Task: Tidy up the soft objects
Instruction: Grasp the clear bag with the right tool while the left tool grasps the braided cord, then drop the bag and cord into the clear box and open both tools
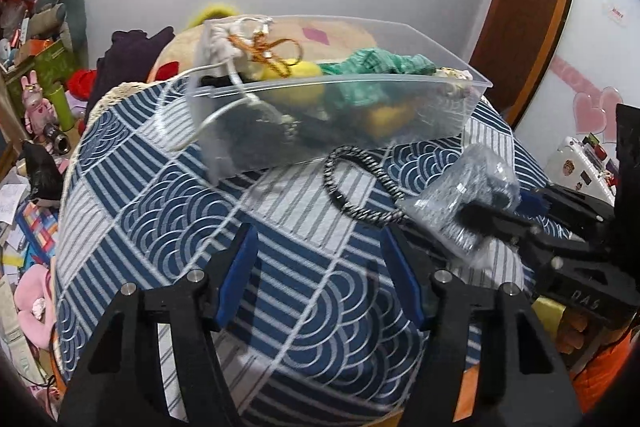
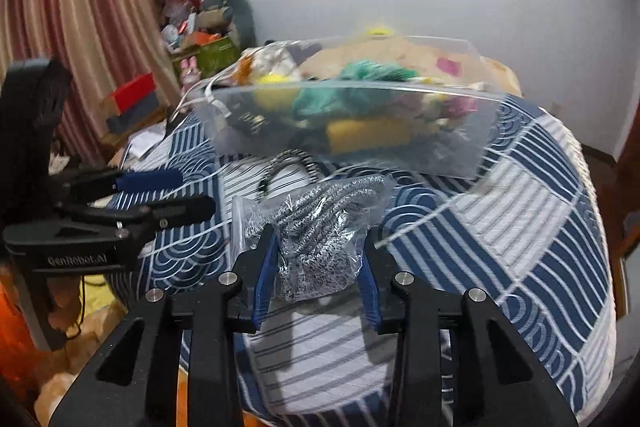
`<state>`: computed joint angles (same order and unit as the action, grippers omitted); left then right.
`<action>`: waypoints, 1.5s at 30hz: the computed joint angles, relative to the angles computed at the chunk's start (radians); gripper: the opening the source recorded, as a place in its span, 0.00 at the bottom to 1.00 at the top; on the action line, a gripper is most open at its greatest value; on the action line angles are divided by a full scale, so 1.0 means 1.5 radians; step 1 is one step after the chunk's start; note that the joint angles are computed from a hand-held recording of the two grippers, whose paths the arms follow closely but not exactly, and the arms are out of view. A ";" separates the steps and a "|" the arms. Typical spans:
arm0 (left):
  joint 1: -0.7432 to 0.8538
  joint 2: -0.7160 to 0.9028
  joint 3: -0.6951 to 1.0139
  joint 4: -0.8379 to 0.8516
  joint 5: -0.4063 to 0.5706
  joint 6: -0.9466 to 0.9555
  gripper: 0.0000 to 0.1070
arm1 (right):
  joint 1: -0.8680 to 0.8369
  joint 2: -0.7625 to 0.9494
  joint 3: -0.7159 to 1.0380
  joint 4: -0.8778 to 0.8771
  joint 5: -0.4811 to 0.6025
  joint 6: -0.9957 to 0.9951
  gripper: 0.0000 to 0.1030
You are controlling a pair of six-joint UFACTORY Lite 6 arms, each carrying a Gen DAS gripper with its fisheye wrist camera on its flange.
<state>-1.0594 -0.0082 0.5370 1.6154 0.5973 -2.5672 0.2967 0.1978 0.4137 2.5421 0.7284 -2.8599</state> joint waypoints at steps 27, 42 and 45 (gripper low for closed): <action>0.099 0.201 0.169 0.183 -0.066 -0.069 0.19 | -0.132 -0.042 -0.005 -0.050 0.019 0.046 0.33; 0.016 -0.035 0.023 0.059 0.027 0.013 0.14 | -0.101 -0.127 0.000 -0.091 -0.016 0.121 0.33; 0.005 -0.096 0.015 0.019 0.054 0.069 0.14 | -0.095 -0.156 0.010 -0.101 -0.023 0.140 0.33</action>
